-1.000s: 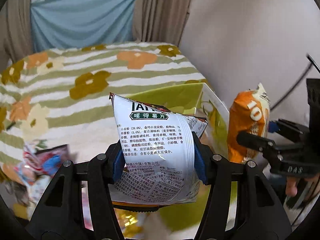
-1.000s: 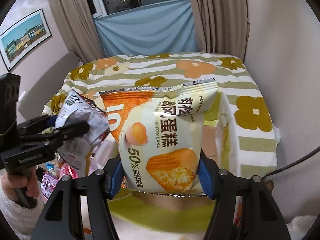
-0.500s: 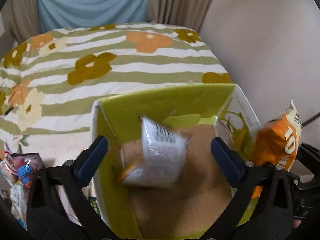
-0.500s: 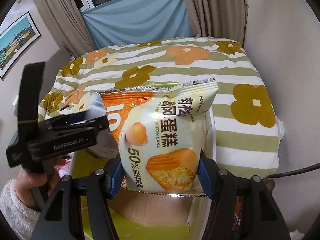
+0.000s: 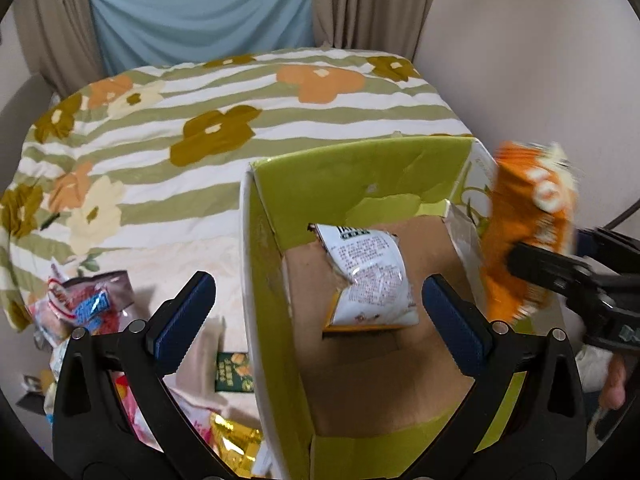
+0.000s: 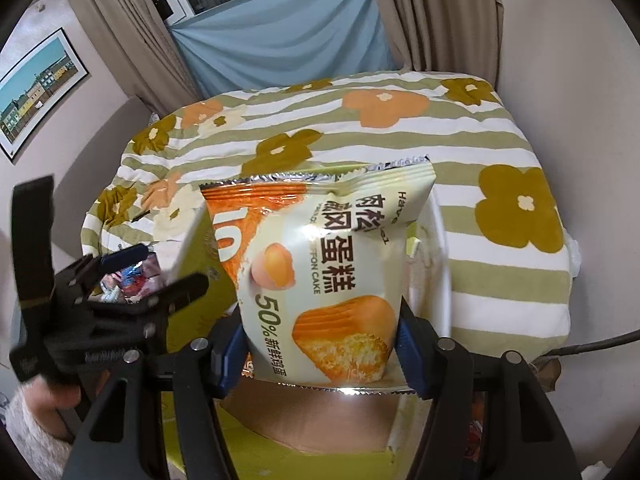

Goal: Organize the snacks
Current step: 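Carry both bags into the yellow-green box and open both tools to drop them, then grasp the purple bag with the left tool while the right grasps the pink candy bag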

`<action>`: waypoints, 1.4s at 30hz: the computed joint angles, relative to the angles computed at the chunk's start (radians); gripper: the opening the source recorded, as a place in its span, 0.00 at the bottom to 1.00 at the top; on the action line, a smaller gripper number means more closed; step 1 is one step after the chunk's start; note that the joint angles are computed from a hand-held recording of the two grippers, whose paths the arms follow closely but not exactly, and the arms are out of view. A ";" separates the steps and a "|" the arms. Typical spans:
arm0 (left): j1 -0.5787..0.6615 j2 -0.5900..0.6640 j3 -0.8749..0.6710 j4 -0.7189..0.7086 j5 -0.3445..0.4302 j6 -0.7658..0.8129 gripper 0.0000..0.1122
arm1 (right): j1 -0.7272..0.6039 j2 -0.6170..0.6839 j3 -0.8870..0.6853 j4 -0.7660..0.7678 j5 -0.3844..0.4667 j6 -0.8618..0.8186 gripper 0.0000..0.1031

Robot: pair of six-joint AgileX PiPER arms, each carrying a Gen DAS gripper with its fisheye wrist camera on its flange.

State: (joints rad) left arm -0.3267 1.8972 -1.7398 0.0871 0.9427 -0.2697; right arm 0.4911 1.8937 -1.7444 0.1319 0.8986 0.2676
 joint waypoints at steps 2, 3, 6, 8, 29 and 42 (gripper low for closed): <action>0.003 -0.021 0.029 -0.017 -0.006 -0.003 0.91 | 0.003 0.035 -0.042 0.018 0.017 -0.009 0.58; 0.008 -0.035 0.048 -0.032 -0.011 0.002 0.91 | -0.003 0.058 -0.059 0.048 0.020 -0.030 0.58; 0.004 -0.071 0.101 -0.024 -0.031 -0.009 0.91 | -0.004 0.131 -0.119 0.055 0.053 -0.042 0.58; -0.002 -0.080 0.114 -0.005 -0.033 -0.016 0.91 | -0.002 0.178 -0.163 0.042 0.079 -0.040 0.58; -0.025 -0.149 0.147 0.048 -0.051 -0.045 0.91 | 0.058 0.000 0.037 -0.144 -0.016 0.120 0.95; -0.067 -0.407 0.292 0.228 0.027 -0.220 0.91 | 0.128 -0.167 0.121 -0.248 -0.039 0.165 0.95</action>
State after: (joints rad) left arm -0.3937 1.4901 -1.4475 0.3152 0.9702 -0.4895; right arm 0.6188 1.7267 -1.6233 -0.1164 0.8593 0.4327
